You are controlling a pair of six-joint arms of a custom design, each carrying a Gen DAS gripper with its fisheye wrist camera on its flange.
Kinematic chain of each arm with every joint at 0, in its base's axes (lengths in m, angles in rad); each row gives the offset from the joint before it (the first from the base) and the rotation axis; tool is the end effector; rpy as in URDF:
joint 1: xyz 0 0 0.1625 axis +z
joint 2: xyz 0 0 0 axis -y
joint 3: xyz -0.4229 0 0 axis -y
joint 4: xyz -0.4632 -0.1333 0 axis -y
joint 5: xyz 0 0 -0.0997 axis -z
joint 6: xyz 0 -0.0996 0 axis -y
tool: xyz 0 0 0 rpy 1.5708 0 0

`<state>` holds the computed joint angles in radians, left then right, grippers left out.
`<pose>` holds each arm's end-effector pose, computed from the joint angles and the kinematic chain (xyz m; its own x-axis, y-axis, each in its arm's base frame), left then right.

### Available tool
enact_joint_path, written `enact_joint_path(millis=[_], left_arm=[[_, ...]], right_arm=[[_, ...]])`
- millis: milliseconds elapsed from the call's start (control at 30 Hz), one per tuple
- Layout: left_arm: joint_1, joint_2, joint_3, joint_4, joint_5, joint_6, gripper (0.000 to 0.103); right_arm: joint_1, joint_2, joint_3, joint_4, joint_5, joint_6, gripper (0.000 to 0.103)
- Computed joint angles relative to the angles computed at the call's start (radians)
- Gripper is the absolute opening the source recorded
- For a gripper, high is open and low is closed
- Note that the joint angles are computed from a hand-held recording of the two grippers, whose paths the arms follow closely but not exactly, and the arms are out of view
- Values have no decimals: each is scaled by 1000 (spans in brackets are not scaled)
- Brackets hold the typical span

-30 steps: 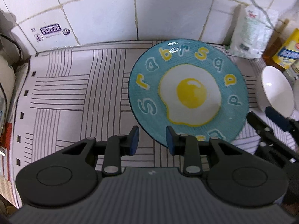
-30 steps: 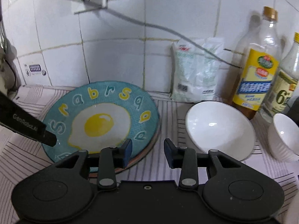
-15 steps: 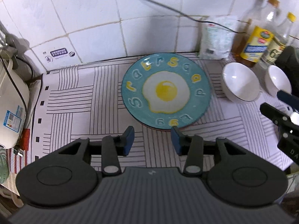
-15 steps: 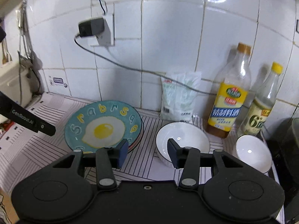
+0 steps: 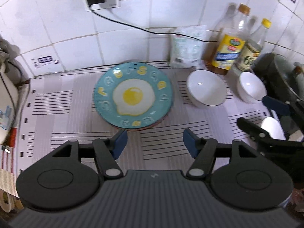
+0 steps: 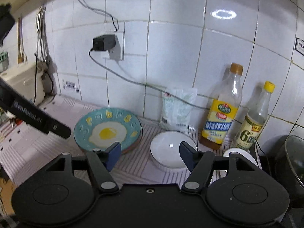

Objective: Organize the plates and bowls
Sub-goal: 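Withdraw the left tool from the plate stack toward the white bowls, then move the left tool to a white bowl rim and close on it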

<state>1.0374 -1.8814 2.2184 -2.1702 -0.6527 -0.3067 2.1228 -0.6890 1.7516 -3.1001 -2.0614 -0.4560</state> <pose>-0.0306 -0.4696 0.3794 -0.7467 -0.1259 -0.6531 0.2786 0.8325 -0.4789 0.4303 -0.5340 -0.0069 -0.5679 -0.5881 0.5759 -0.8001 0.5585 -0.2187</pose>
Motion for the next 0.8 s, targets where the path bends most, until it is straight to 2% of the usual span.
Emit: enact_joint_path(millis=[200,300,400,500,567,800], left_arm=[[-18,35,6,-25,-15,-22,70],[-28,74,17,-78,30,-9,74],[-23,118,17,-124,61,6,77],[-11,165,17,-182,74,14,80],[-1,199,14,-220,79,30,83],[37,320,-10,-331,91,93,88]], right_arm=[[-14,-32,34,-25,-18,-25,73],[-28,-39,38,-42,-31,-34,77],[-48,-51,35,0,-23,-32,77],[-71,-50,30,2,-19,-4,79],[-89,-47,22,13,-11,26,88],[-135,-10,0,-31,26,58,92]])
